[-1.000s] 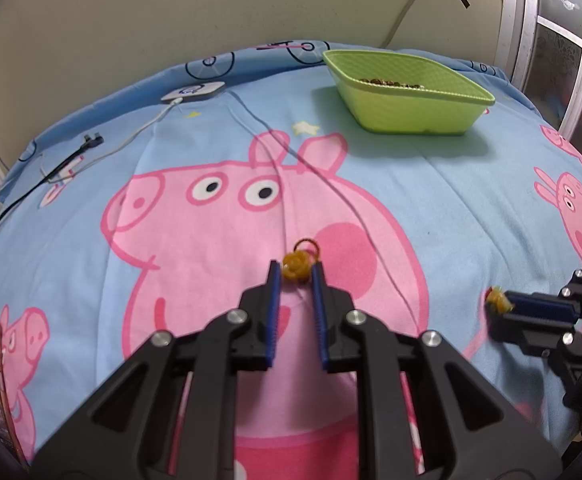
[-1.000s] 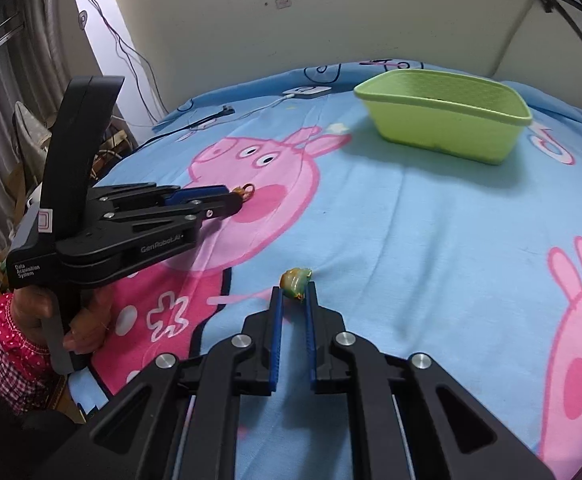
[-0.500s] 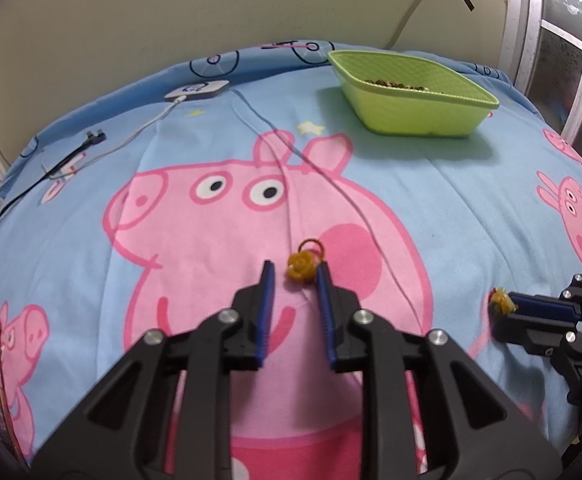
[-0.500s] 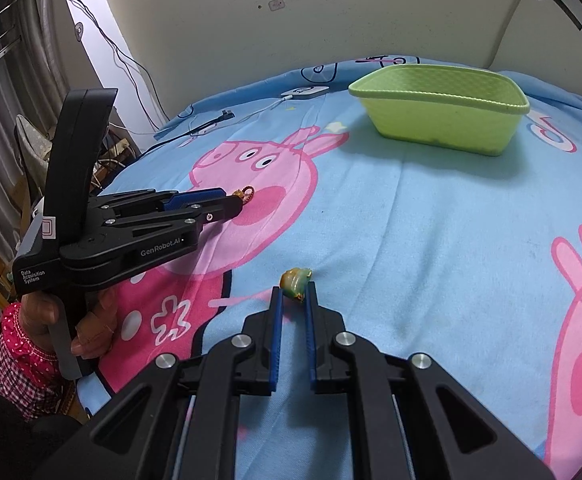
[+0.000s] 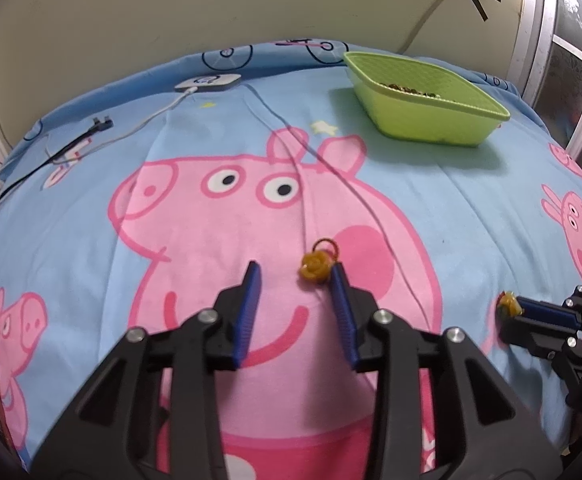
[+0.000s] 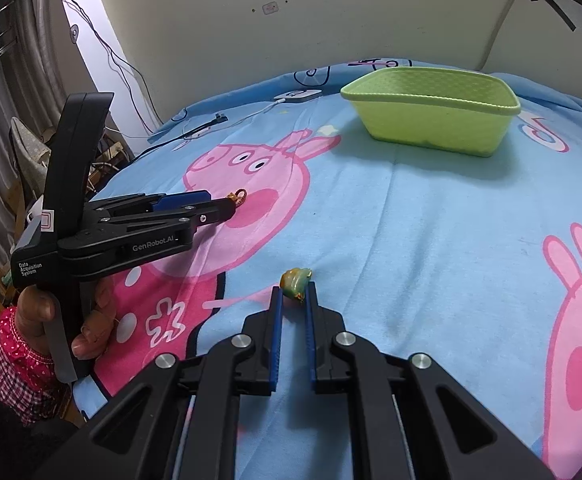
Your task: Organize jewelry
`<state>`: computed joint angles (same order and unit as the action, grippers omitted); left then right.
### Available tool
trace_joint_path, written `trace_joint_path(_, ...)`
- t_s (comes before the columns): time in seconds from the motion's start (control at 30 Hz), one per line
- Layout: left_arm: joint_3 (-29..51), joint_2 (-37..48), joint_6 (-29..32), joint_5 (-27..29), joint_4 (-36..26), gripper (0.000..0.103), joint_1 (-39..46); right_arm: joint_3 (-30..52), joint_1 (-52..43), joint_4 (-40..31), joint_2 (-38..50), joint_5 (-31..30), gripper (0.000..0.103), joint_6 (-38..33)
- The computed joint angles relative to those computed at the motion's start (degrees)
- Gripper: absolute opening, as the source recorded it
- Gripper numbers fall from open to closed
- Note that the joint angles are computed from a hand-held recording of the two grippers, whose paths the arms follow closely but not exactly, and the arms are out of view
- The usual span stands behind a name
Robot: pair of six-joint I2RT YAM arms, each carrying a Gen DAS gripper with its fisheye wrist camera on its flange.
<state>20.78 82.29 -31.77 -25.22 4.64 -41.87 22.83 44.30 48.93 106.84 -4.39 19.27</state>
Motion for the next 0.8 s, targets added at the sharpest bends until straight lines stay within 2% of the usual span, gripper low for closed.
trace_joint_path(0.63,-0.09,0.05,-0.15,0.23,0.27,0.034,0.08,-0.17,-0.24,0.3,0.05,-0.34,0.0,0.08)
trace_joint_path(0.8,0.32,0.31,-1.05,-0.5,-0.72,0.043,0.33,-0.53,-0.22,1.09,0.17,-0.25,0.0,0.53)
